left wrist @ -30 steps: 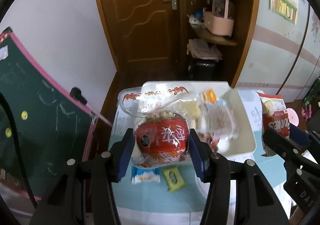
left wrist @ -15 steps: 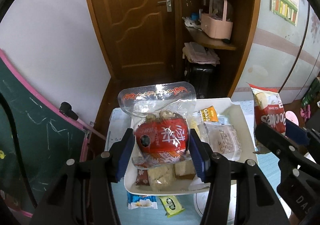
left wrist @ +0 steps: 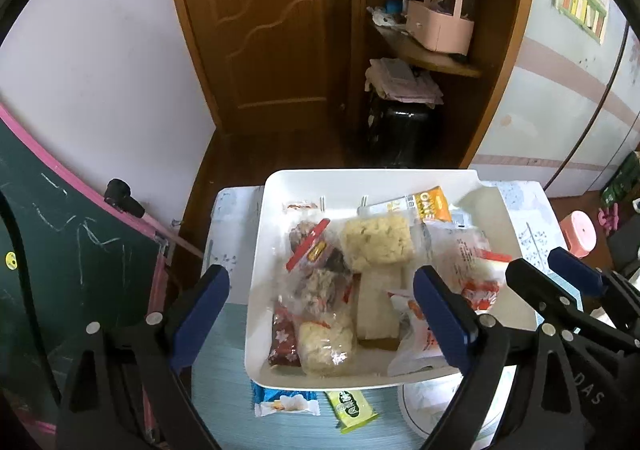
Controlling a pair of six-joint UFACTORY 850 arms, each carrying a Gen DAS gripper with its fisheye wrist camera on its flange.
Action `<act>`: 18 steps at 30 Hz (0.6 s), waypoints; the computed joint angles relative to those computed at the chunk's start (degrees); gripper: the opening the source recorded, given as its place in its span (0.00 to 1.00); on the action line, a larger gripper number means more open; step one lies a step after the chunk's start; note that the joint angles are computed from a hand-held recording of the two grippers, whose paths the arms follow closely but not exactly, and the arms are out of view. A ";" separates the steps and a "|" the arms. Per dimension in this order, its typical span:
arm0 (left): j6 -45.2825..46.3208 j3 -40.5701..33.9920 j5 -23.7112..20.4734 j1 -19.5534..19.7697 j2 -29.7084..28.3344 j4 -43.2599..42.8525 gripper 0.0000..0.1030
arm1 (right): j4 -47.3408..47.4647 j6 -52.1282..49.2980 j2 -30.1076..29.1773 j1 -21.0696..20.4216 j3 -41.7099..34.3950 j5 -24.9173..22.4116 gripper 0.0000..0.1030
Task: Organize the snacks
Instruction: 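Lower both snacks into the white tray and open both tools, then withdraw both open tools from the tray toward the last two packets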
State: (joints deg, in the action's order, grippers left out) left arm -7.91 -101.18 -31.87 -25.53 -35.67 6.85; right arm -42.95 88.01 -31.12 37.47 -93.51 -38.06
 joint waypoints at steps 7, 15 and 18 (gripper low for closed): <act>-1.01 3.10 1.66 0.09 2.14 0.98 0.90 | 1.53 -1.49 -0.02 0.60 0.35 -0.17 0.59; -2.69 7.55 3.46 0.01 6.01 2.39 0.90 | 1.47 -0.88 1.68 1.55 2.55 0.20 0.59; -3.63 9.88 4.18 -0.01 8.39 2.79 0.90 | 1.20 -0.24 2.99 1.96 3.96 0.41 0.59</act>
